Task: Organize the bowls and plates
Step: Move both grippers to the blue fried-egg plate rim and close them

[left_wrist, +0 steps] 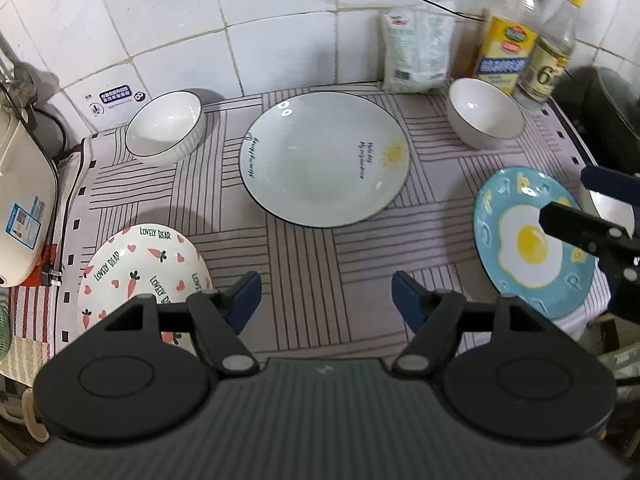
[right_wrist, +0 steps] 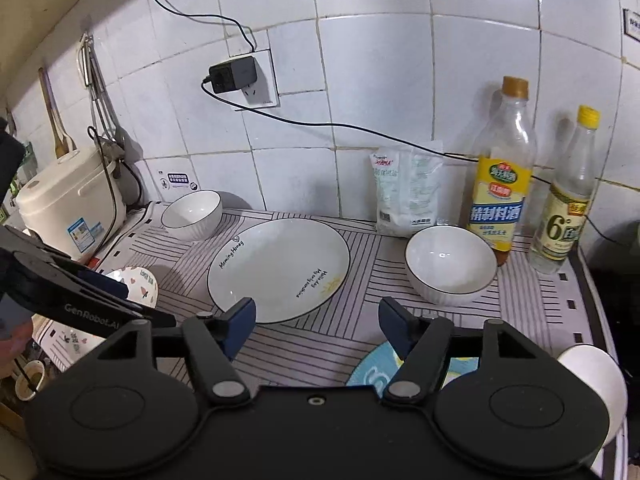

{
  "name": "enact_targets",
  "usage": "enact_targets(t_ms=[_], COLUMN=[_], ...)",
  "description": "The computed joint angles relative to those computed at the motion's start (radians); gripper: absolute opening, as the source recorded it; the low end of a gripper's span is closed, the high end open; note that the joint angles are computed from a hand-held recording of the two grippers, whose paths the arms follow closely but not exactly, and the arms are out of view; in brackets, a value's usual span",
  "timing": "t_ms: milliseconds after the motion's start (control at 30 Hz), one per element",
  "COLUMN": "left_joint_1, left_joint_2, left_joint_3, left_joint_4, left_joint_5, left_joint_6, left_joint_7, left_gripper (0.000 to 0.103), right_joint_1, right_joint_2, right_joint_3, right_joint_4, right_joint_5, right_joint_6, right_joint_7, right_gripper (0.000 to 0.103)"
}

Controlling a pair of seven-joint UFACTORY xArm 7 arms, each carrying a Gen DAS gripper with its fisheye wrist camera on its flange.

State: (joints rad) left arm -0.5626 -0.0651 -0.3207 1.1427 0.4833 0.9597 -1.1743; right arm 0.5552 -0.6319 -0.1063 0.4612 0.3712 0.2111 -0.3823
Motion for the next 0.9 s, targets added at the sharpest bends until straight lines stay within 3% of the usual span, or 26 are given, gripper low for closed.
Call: enact_targets(t_ms=[133, 233, 367, 633, 733, 900], left_joint_1=[-0.019, -0.040, -0.067, -0.137, -0.165, -0.220], left_joint_2=[0.016, 0.040, 0.065, 0.177, 0.226, 0.305], left_joint_3=[-0.014, -0.020, -0.019, 0.003, 0.024, 0.065], left_joint_4=[0.029, 0.059, 0.080, 0.157, 0.183, 0.234], left_joint_5=[0.000, 0.002, 0.007, 0.054, 0.088, 0.177], left_joint_6=[0.022, 0.045, 0.022, -0.010, -0.026, -0.039], left_joint_7=[0.011, 0.022, 0.036, 0.048, 0.024, -0.032], left_gripper=[0.076, 0.078, 0.084, 0.089, 0.089, 0.089], right_joint_1=[-0.038, -0.059, -0.089, -0.245, -0.262, -0.277], right_joint_2=[-0.068, -0.140, -0.237, -0.380, -0.390, -0.334], right_joint_3=[0.022, 0.023, 0.013, 0.029, -0.019, -0.059], right_joint_4=[-0.029, -0.061, -0.103, -0.214, -0.269, -0.352], right_joint_5=[-0.026, -0.043, -0.061, -0.128, -0.132, -0.137], right_joint_6=[0.042, 0.082, 0.146, 0.230, 0.183, 0.010], right_joint_7=[0.014, 0.017, 0.013, 0.052, 0.022, -0.004], right_gripper=[0.075, 0.088, 0.091, 0.097, 0.097, 0.097])
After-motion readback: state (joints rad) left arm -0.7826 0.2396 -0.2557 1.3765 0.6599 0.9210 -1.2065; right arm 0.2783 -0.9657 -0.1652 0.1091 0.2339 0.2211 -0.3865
